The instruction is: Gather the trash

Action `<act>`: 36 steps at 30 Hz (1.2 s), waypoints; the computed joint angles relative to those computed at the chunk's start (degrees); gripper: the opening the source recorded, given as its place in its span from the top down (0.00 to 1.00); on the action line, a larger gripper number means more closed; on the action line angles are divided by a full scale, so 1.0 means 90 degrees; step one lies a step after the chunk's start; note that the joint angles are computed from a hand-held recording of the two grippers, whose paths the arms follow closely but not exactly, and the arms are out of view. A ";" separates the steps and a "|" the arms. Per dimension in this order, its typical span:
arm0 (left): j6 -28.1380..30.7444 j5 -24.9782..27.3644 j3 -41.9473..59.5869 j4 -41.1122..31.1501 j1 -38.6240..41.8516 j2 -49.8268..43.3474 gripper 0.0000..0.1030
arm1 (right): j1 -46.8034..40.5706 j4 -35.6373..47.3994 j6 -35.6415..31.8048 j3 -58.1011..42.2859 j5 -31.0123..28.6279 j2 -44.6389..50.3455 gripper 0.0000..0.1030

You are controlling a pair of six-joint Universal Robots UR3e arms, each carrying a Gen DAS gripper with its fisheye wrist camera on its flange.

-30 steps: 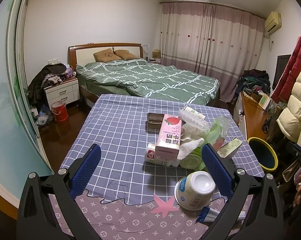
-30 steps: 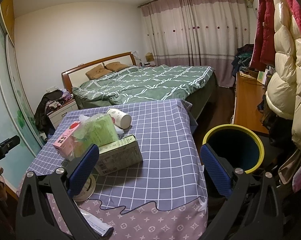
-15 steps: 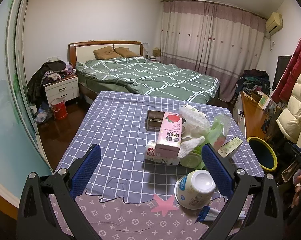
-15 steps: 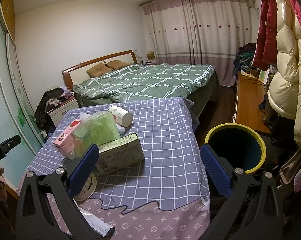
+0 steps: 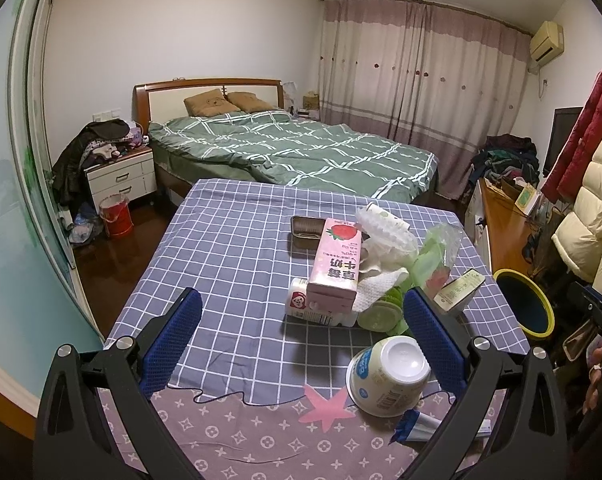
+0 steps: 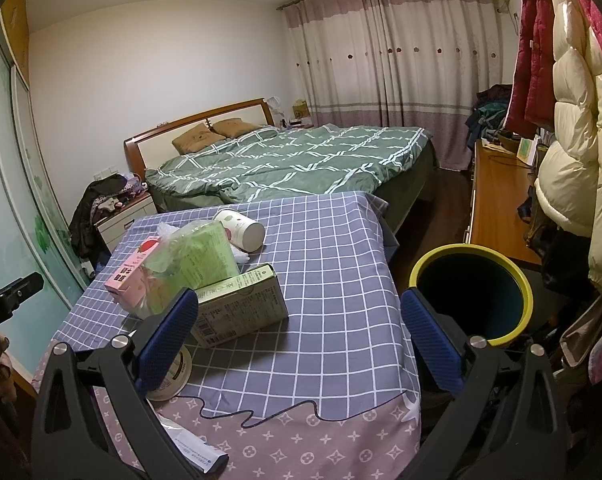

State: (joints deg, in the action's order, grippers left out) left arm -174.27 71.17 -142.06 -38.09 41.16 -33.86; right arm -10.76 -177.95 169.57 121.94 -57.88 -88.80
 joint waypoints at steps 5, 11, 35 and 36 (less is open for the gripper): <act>-0.0005 0.0017 0.0009 0.0009 -0.0020 -0.0022 0.04 | -0.0015 0.0020 -0.0028 0.0009 0.0014 0.0005 0.06; -0.0074 0.0143 0.0003 0.0176 -0.0173 -0.0174 0.04 | -0.0011 0.0038 -0.0031 0.0017 0.0016 0.0003 0.06; -0.0153 0.0432 -0.0121 0.0646 -0.0346 -0.0599 0.04 | 0.0596 0.0215 0.0059 -0.0683 -0.0184 0.0588 0.06; -0.0123 0.0391 -0.0124 0.0619 -0.0287 -0.0594 0.04 | 0.0701 0.0274 0.0044 -0.0792 -0.0208 0.0673 0.06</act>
State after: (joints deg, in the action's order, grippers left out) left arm -175.38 74.69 -143.18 -32.51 38.58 -39.20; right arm -4.45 -175.49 169.97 114.80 -59.74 -82.74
